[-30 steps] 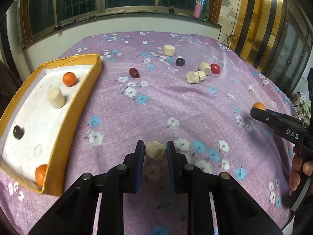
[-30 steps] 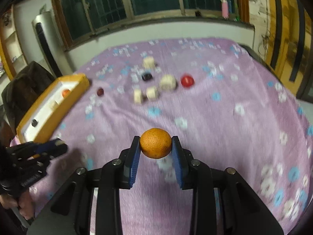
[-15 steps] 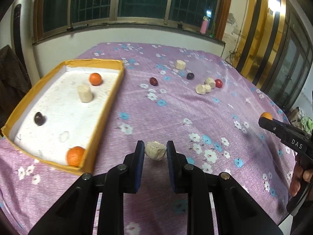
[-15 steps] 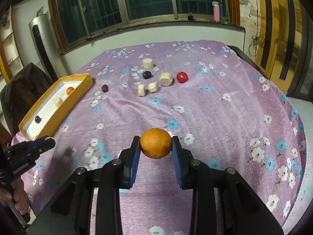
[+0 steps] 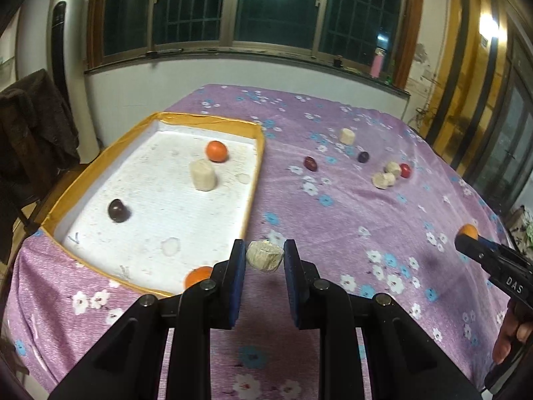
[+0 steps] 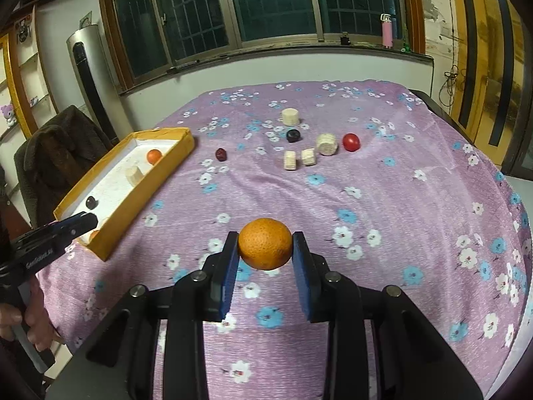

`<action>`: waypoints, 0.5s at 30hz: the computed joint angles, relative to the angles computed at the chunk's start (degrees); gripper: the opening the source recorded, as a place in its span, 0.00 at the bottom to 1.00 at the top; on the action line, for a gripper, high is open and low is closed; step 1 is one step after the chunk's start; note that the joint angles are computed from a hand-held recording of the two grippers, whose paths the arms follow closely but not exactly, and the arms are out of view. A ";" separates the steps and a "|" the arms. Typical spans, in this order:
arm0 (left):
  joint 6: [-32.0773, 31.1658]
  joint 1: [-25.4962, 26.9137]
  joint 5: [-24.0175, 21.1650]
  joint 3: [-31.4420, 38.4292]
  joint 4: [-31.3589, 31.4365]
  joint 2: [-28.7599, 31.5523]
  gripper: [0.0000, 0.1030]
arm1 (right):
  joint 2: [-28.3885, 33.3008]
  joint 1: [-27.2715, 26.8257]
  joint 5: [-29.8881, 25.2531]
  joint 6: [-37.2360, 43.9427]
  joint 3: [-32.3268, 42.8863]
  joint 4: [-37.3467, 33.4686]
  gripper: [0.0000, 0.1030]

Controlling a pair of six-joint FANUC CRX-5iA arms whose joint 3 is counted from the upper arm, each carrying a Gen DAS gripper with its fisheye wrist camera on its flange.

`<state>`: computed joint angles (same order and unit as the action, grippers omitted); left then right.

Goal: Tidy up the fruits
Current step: 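Carry the cube to the tray with the left tool while the right tool carries the orange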

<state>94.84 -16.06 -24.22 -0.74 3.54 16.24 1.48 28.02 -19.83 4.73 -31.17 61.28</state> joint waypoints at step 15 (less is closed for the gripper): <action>13.36 2.26 -5.33 4.01 -11.86 -0.25 0.21 | 1.63 0.17 5.19 2.61 1.95 0.03 0.32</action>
<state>108.20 -13.80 -29.54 3.27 -8.32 15.98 3.10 28.19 -14.64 7.35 -29.22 61.32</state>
